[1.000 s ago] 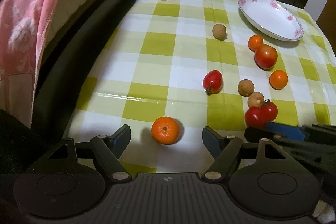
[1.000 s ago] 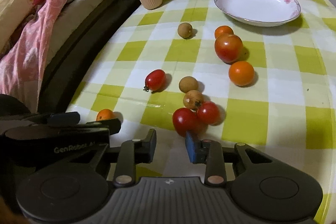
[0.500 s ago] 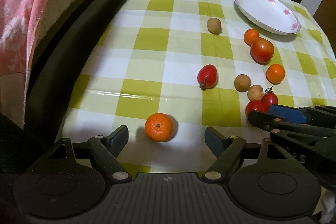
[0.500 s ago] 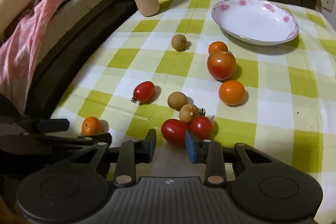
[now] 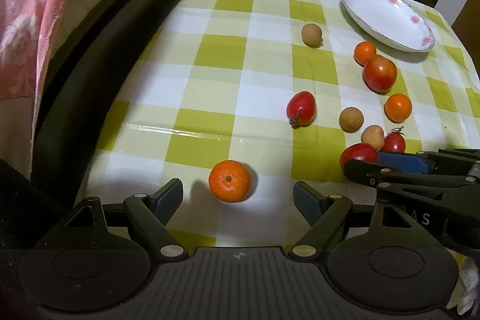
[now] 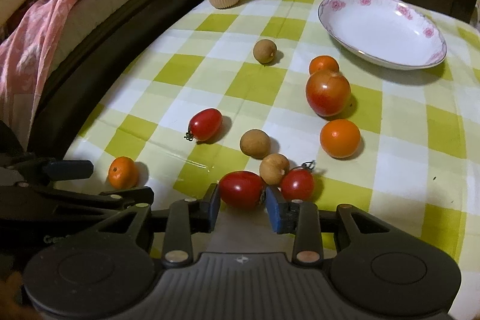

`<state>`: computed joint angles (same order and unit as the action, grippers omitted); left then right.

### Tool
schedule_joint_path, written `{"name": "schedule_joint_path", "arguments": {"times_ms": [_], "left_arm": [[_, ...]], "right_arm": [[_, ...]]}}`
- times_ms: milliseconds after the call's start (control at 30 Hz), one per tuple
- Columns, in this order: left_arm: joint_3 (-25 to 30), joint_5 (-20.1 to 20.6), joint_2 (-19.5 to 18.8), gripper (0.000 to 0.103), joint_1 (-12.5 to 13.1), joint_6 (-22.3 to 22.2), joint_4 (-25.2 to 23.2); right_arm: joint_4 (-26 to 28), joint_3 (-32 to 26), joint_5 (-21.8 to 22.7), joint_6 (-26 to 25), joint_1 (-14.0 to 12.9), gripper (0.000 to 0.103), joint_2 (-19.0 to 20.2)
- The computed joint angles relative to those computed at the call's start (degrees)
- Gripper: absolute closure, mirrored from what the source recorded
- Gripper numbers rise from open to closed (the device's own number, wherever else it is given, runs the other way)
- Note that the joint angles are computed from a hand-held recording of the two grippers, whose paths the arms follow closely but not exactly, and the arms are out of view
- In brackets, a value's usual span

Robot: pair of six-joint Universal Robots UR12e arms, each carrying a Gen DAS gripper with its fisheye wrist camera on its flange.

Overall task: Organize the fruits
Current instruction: 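Close the right gripper on a round red cherry tomato, then close the left gripper on the elongated red cherry tomato while the right gripper holds its tomato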

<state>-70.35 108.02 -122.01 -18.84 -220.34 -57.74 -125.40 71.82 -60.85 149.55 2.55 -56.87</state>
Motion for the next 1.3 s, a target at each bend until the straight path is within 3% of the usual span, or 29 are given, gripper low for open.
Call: {"name": "schedule_joint_path", "arguments": {"times_ms": [167,400,633,867,1100,1300], "left_arm": [[0.1,0.3,0.0,0.019,0.0,-0.7,-0.4],[-0.2,-0.1,0.1,0.018,0.1,-0.5,0.2],[-0.1,-0.1,-0.3,0.015,-0.2,2.9,2.8],[3.0,2.7,-2.7,0.016,-0.6,9.9,4.0],[6.0,0.7,-4.9,0.037,0.2,13.2,3.4],[8.1,-0.4,-6.4,0.045,0.9,14.6,3.0]], "right_arm": [[2.0,-0.9,1.4,1.3,-0.1,0.070,0.6],[-1.0,-0.1,3.0,4.5,-0.2,0.070,0.9],[-1.6,0.7,0.4,6.0,-0.4,0.071,0.0],[-1.6,1.3,3.6,9.2,-1.8,0.071,-1.1],[-2.4,1.0,4.4,11.3,-2.4,0.071,-1.2],[-1.6,0.3,5.5,13.0,-2.9,0.071,-0.9]]}}
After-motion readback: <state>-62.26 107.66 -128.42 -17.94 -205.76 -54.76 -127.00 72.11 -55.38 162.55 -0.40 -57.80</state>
